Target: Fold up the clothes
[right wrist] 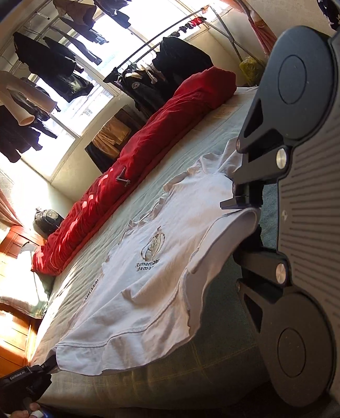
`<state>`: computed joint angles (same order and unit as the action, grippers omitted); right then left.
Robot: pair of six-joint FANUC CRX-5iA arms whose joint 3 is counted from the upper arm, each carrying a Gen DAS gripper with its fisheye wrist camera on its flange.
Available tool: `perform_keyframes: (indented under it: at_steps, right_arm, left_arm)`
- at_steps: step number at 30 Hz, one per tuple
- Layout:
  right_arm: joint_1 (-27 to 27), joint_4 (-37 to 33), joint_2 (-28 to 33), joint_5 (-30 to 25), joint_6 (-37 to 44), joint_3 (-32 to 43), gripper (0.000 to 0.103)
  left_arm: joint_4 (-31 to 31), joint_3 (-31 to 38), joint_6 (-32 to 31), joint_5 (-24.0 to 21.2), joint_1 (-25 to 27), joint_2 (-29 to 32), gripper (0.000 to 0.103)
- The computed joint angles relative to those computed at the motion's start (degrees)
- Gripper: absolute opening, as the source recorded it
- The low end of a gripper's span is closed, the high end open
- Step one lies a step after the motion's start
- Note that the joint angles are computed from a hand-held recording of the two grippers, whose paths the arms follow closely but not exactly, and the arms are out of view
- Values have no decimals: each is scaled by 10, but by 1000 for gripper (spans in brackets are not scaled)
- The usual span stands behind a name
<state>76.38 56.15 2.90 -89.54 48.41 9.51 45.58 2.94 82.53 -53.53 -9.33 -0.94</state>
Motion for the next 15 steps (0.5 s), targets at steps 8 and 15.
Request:
perform_keyframes:
  at_steps: [8,15]
  right_arm:
    - [6,-130,19,-36,76,29,12]
    - [1,-240,43,-90,143,69,19]
  left_arm:
    - [-98,19,76,-88,11,17,3]
    - [-214,68,104,-169,1,28,9]
